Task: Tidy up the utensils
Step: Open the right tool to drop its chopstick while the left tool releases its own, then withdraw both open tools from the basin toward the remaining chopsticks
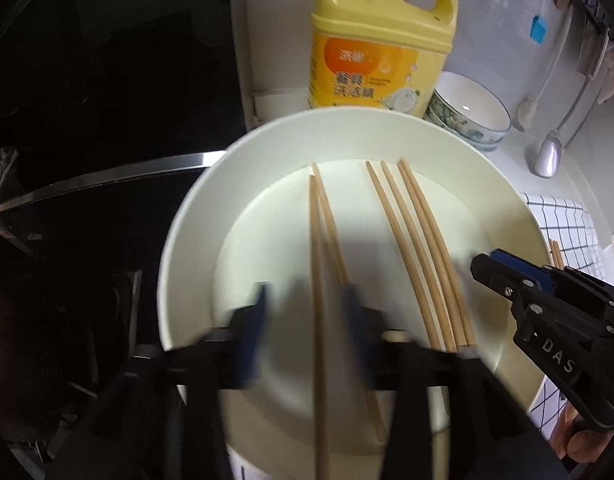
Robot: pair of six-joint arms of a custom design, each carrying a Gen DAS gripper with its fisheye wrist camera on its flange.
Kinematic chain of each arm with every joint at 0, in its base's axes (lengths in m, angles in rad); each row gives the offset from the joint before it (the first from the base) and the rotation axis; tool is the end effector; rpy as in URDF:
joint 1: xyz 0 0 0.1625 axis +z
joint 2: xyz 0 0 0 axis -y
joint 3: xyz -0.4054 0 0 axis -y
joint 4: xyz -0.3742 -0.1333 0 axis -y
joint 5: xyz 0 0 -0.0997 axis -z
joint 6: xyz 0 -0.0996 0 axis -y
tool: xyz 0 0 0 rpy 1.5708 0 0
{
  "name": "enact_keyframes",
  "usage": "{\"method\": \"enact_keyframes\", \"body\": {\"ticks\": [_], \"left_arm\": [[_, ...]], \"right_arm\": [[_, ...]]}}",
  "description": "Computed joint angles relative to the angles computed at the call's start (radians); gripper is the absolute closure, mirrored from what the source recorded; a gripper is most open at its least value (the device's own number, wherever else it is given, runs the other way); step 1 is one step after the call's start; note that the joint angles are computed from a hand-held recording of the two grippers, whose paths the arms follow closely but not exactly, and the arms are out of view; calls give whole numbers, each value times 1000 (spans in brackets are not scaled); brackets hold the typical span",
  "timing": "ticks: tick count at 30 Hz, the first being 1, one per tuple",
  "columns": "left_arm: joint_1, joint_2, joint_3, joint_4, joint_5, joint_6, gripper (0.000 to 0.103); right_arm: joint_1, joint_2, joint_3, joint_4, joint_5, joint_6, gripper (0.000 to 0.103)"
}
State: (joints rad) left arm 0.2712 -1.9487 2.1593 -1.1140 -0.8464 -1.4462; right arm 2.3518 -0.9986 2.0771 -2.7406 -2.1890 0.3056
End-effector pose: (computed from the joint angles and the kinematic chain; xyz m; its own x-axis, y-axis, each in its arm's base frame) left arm -0.1860 -0.2586 0.3408 -0.7267 -0.1055 -0.6788 0.2871 0.8511 -0.4395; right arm 0.4078 -0.3041 0.1018 -0.7983 -0.2985 0.5230 -0.4833 0.8358 -0.2606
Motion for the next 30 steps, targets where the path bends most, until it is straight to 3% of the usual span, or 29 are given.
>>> {"method": "enact_keyframes", "body": {"ticks": [1, 3, 7, 10, 16, 30], "left_arm": [[-18, -4, -5, 31, 14, -35, 32], [-42, -8, -20, 79, 19, -71, 32], [-65, -10, -48, 132, 9, -116, 23], [-85, -14, -64, 165, 3, -141, 18], [-113, -25, -84, 201, -19, -167, 14], [-177, -48, -99, 261, -56, -202, 12]], "right_arm": [[6, -3, 1, -1, -11, -2, 70], [15, -13, 2, 8, -26, 3, 70], [25, -39, 12, 19, -38, 34, 58], [36, -53, 14, 42, -39, 52, 55], [57, -65, 11, 74, -43, 88, 46], [104, -76, 12, 123, -46, 167, 41]]}}
